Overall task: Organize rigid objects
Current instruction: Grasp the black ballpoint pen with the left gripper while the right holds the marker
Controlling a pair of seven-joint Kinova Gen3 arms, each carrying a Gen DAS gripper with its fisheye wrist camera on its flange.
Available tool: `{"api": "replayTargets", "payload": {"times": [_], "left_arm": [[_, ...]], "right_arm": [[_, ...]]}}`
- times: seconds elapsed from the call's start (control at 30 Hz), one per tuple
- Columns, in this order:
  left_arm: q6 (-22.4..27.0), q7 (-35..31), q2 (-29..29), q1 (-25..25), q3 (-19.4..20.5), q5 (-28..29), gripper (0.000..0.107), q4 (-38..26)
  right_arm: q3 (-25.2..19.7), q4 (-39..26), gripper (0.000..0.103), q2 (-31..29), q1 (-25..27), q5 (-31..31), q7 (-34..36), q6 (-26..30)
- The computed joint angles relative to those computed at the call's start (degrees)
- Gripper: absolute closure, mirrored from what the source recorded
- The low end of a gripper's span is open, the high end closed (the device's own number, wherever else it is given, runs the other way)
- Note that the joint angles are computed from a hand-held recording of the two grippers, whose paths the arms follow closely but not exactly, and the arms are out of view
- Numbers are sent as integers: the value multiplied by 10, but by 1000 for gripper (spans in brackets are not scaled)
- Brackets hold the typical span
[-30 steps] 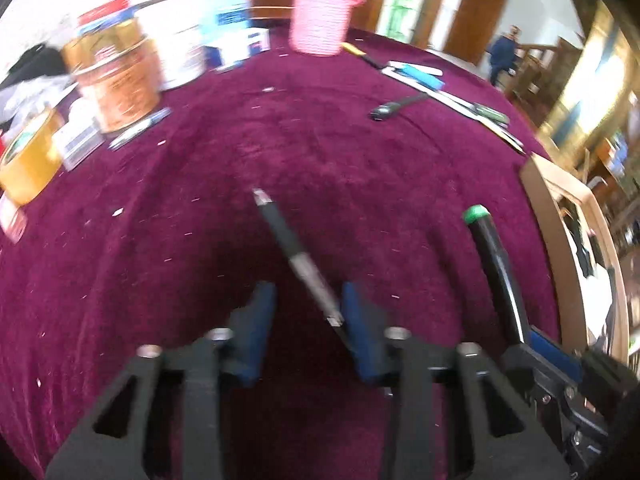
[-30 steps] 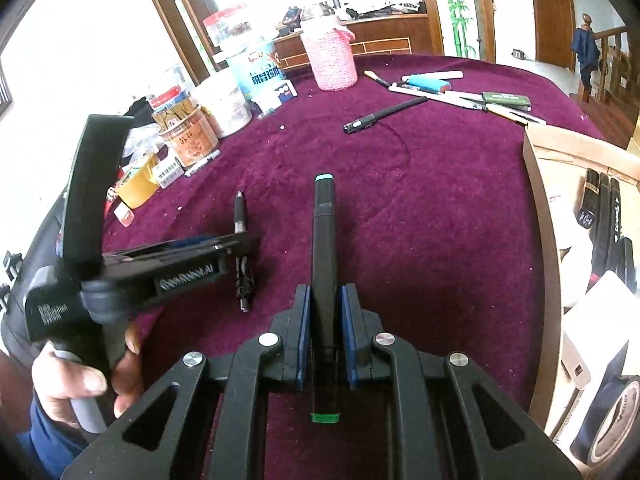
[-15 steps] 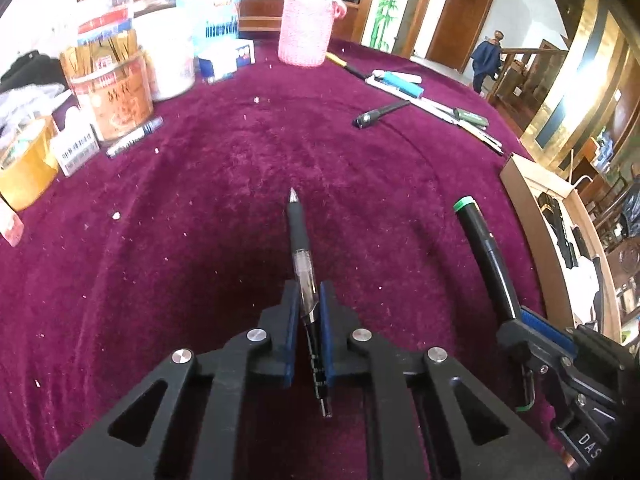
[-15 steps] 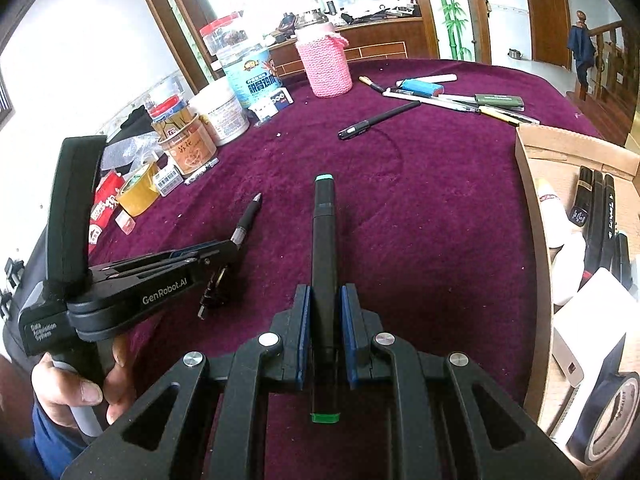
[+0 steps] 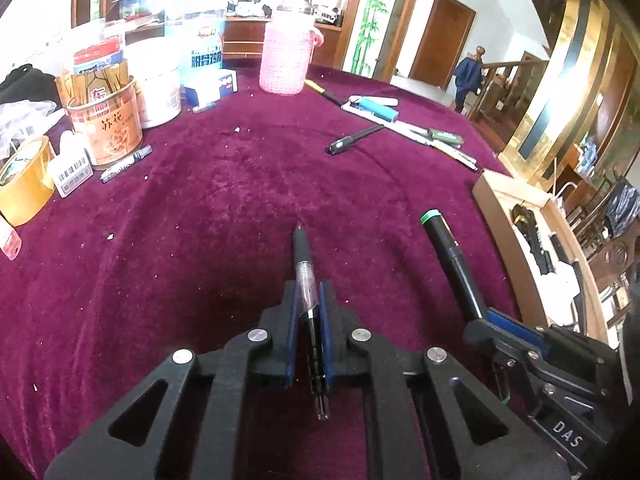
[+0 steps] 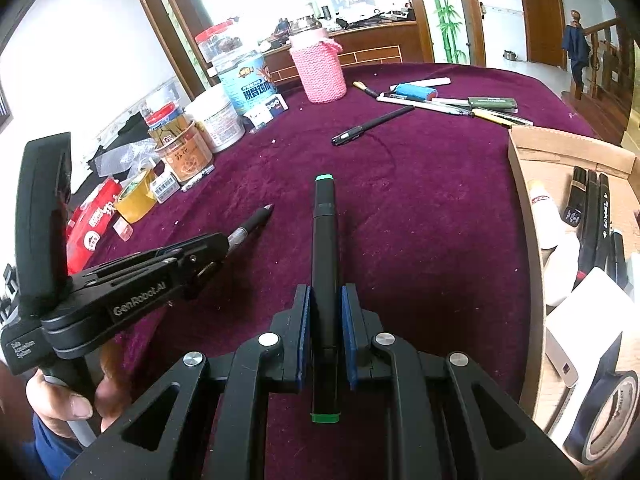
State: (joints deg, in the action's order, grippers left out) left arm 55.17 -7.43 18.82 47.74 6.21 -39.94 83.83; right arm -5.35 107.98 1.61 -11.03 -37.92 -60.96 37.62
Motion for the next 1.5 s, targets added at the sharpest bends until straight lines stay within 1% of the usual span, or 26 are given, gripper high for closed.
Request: {"api": "replayTargets", "payload": {"times": [0.1,0.17,0.33,0.43,0.5,0.57,0.67,0.73,0.8,0.83,0.87,0.9,0.97,1.07,1.1,1.13,1.17,1.2,1.23,1.27,1.37,1.47,1.5], "left_arm": [[-11,12,-6,4,-2,-11,101,8],[-20,18,-9,6,-1,-21,104,14],[-35,31,-13,13,2,-45,104,20],[-29,28,-10,16,4,-52,104,16],[-31,23,-11,12,5,-46,104,16],[-42,17,-17,-1,7,-27,104,21],[-34,17,-18,-12,6,-3,104,20],[-25,9,-15,-22,12,12,103,16],[2,4,-5,-14,6,14,103,1],[16,0,1,-12,5,15,101,-6],[26,-7,5,-13,5,20,94,-13],[38,-14,11,-14,6,28,79,-22],[48,-23,18,-14,4,36,63,-29],[61,-32,27,-7,-2,34,63,-38],[69,-42,34,-7,-1,37,66,-45],[73,-56,40,-11,1,48,72,-51],[74,-70,45,-20,5,61,92,-56],[83,-77,51,-17,2,65,97,-63],[98,-82,57,-4,-9,59,98,-72],[103,-78,60,0,-10,53,98,-74],[107,-75,62,8,-16,48,99,-76],[62,-64,42,-1,-15,56,99,-47],[56,-58,38,1,-16,51,99,-43]], "right_arm": [[1,2,90,-2,1,-4,2,-2],[2,2,90,-3,2,-7,3,-3],[6,8,90,-10,5,-15,8,-12],[7,9,90,-12,3,-7,-1,-19],[8,6,90,-10,3,-7,-3,-17],[8,6,90,-9,3,-4,-6,-18],[11,6,90,-8,7,-7,-5,-15],[12,6,90,-8,9,-10,-4,-14],[13,6,90,-9,11,-15,1,-13],[13,6,90,-9,12,-17,3,-12],[13,6,90,-10,12,-18,5,-11],[13,6,90,-10,12,-20,7,-9],[12,5,90,-10,12,-22,9,-8],[13,7,90,-12,13,-29,16,-7],[14,7,90,-12,13,-30,17,-7],[15,8,90,-12,14,-33,20,-6],[15,7,90,-11,15,-34,22,-4],[15,7,90,-11,15,-34,20,-3],[16,7,90,-11,15,-36,22,-1],[16,7,90,-11,16,-39,26,0],[15,7,90,-10,15,-38,26,-2],[14,6,90,-7,15,-32,17,-2],[14,6,90,-6,15,-30,14,-4]]}}
